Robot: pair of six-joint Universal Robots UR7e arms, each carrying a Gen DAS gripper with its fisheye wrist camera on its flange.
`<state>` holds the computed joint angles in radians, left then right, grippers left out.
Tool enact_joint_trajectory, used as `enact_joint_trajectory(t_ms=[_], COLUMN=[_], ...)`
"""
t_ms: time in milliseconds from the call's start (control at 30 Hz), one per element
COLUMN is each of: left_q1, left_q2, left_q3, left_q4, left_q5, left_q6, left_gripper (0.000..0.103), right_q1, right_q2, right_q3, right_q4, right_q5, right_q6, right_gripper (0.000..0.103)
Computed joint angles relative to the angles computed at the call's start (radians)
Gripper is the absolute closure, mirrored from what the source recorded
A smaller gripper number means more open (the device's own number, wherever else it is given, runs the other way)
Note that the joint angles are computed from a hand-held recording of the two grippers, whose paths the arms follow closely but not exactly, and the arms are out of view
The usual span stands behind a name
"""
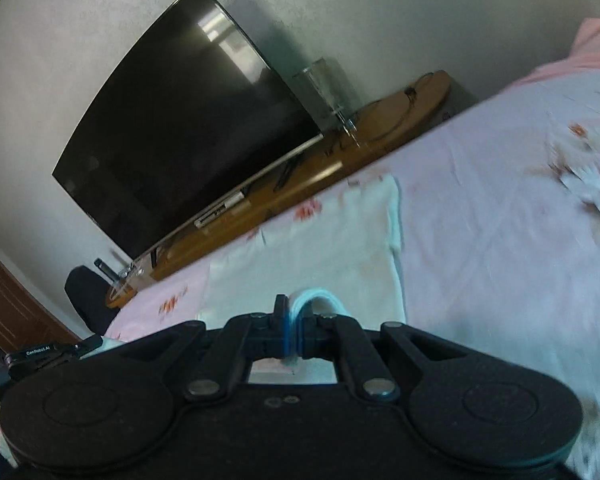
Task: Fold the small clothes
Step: 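Lift the hem with both tools and carry it toward the collar end, then lay the hem down on the collar end and open both tools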
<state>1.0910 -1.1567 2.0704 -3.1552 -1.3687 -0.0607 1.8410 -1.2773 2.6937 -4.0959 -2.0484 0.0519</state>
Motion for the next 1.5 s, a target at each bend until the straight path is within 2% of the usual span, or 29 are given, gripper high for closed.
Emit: enact_joint_trajectory(t_ms=[300,433,500,533,567,633,667,700,733,767,800,833,900,1033,1133,1200,1267,1367,1433,1500], left_q1=[0.037,0.068,0.076,0.086,0.093,0.107,0.116,0.121,0.12,0.116,0.114,0.112,0.102,0.075,0.06,0.056,0.057,0.063,0.065,0.071], left_q2=[0.292,0.429,0.486,0.508,0.525,0.548,0.551,0.553,0.557,0.559,0.559,0.559,0.562,0.58,0.601,0.603,0.616,0.615,0.617,0.62], left_q3=[-0.347,-0.513,-0.575,-0.597,-0.613,-0.638,-0.637,-0.631,-0.624,-0.613,-0.607,-0.61,-0.62,-0.647,-0.683,-0.69,-0.711,-0.696,-0.694,-0.7], left_q4=[0.084,0.164,0.197,0.196,0.178,0.158,0.129,0.093,0.058,0.019,0.007,0.025,0.071,0.131,0.188,0.21,0.238,0.207,0.199,0.196], left_q5=[0.051,0.099,0.124,0.107,0.097,0.075,0.042,0.023,0.025,0.035,0.034,0.034,0.045,0.106,0.166,0.193,0.207,0.201,0.199,0.191], left_q6=[0.059,0.071,0.104,0.116,0.115,0.068,0.048,0.044,0.057,0.092,0.133,0.167,0.241,0.36,0.4,0.406,0.406,0.432,0.435,0.428], left_gripper=[0.1,0.1,0.099,0.099,0.099,0.099,0.086,0.055,0.039,0.027,0.028,0.029,0.05,0.05,0.05,0.067,0.068,0.068,0.075,0.09], right_q1=[-0.251,-0.354,-0.391,-0.408,-0.426,-0.455,-0.463,-0.467,-0.479,-0.494,-0.502,-0.509,-0.504,-0.478,-0.451,-0.439,-0.43,-0.418,-0.414,-0.415], right_q2=[-0.005,0.051,0.084,0.102,0.126,0.159,0.176,0.185,0.189,0.189,0.184,0.179,0.168,0.17,0.19,0.206,0.215,0.234,0.243,0.247], right_q3=[-0.214,-0.327,-0.373,-0.395,-0.416,-0.429,-0.431,-0.426,-0.413,-0.396,-0.383,-0.374,-0.372,-0.396,-0.436,-0.459,-0.475,-0.499,-0.505,-0.503], right_q4=[0.195,0.286,0.318,0.33,0.33,0.278,0.23,0.186,0.135,0.088,0.063,0.05,0.068,0.129,0.18,0.196,0.214,0.248,0.249,0.244], right_q5=[0.211,0.298,0.318,0.321,0.324,0.353,0.353,0.351,0.373,0.399,0.412,0.421,0.402,0.36,0.314,0.286,0.254,0.208,0.19,0.192], right_q6=[-0.096,-0.093,-0.089,-0.093,-0.1,-0.124,-0.145,-0.158,-0.165,-0.162,-0.164,-0.178,-0.225,-0.311,-0.364,-0.394,-0.423,-0.478,-0.506,-0.525], right_gripper=[0.098,0.098,0.098,0.098,0.097,0.084,0.078,0.068,0.061,0.059,0.055,0.056,0.059,0.067,0.073,0.073,0.073,0.076,0.081,0.085])
